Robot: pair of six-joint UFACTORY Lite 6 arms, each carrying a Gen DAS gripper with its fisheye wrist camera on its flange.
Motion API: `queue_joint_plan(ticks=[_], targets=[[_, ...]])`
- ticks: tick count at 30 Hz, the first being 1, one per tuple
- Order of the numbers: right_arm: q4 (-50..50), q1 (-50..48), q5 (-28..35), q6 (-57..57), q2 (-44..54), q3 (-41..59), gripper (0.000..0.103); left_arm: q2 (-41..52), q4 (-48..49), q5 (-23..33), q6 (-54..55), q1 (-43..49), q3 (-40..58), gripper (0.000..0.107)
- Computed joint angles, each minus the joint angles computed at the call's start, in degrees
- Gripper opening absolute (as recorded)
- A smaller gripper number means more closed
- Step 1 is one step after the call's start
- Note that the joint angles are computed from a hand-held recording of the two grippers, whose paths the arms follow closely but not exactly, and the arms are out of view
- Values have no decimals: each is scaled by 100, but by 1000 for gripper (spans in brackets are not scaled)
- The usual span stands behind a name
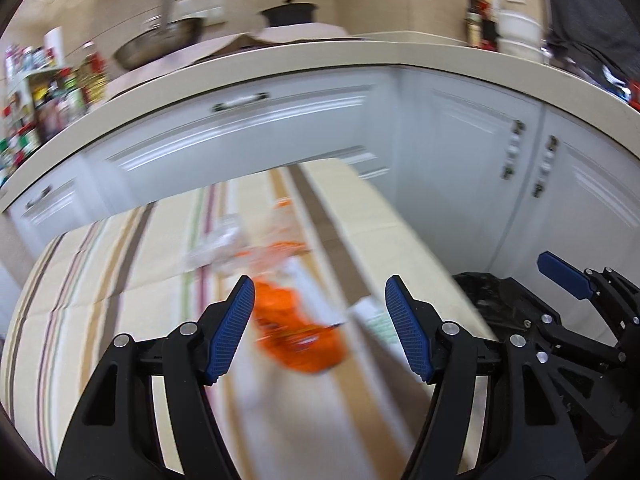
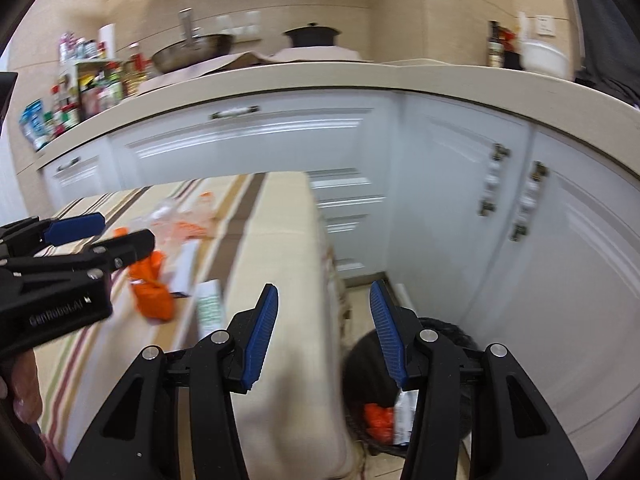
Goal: Collect trash
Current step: 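Return to the table and grasp the white green-printed packet with the right tool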
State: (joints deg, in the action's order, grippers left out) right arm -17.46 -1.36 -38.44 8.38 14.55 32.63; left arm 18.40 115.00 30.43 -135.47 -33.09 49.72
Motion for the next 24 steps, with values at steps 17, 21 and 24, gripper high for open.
queue_joint_plan(ticks=[17, 21, 24], targets=[[745, 1427, 1146, -420, 715, 814, 48, -1213, 1509, -163, -1299, 1912, -1944, 66], [885, 1492, 1499, -512, 944, 1082, 48, -1160, 1888, -244, -1648, 2067, -1993, 66], [794, 1466, 1705, -410, 1121, 1244, 48, -1108, 2093, -261, -1840, 2073, -2002, 66]])
